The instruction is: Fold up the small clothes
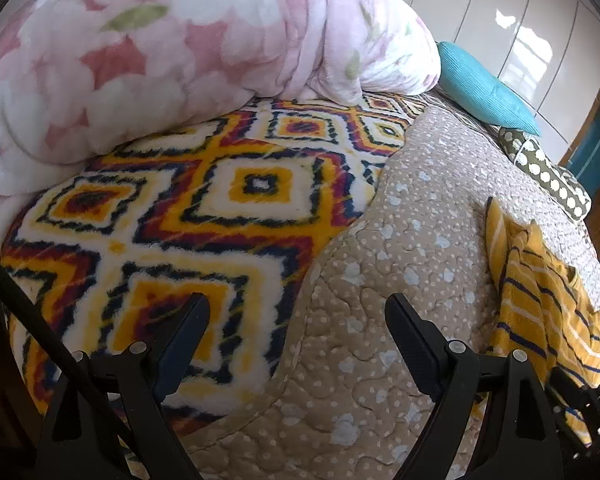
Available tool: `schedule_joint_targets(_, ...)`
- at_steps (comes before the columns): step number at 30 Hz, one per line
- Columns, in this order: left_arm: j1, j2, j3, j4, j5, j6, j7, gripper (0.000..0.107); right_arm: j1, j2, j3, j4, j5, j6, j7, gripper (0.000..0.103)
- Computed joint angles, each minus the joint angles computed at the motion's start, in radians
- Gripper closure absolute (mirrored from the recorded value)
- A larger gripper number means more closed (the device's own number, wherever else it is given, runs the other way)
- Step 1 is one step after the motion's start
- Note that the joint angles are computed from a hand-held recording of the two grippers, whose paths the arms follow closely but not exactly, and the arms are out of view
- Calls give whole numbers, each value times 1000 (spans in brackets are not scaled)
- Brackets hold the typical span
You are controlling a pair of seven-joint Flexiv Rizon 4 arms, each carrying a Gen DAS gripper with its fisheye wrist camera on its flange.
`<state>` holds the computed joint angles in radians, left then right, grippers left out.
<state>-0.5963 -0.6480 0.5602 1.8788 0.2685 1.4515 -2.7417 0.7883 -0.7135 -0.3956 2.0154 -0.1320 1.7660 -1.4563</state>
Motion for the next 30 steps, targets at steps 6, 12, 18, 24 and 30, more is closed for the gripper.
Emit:
schedule_joint_targets(6, -2, 1, -3, -8, 11, -12, 0, 19, -30, 46, 44, 46, 0, 46, -55, 85)
schedule_joint_targets(12, 11, 3, -17, -12, 18, -21, -8, 19, -1, 73, 44, 130, 70, 137, -140, 63)
schedule_joint_targets(18, 23, 5, -28, -10, 26, -17, -12, 19, 102, 35, 0, 160, 171, 197, -271, 52)
schedule_joint_targets(24, 31, 8, -30, 5, 22, 8, -20, 19, 316, -148, -188, 78, 349, 227, -357, 52)
schedule_joint_targets(30, 32, 9, -27, 26, -12, 38, -12, 19, 314, -182, -207, 10, 350, 184, -360, 52)
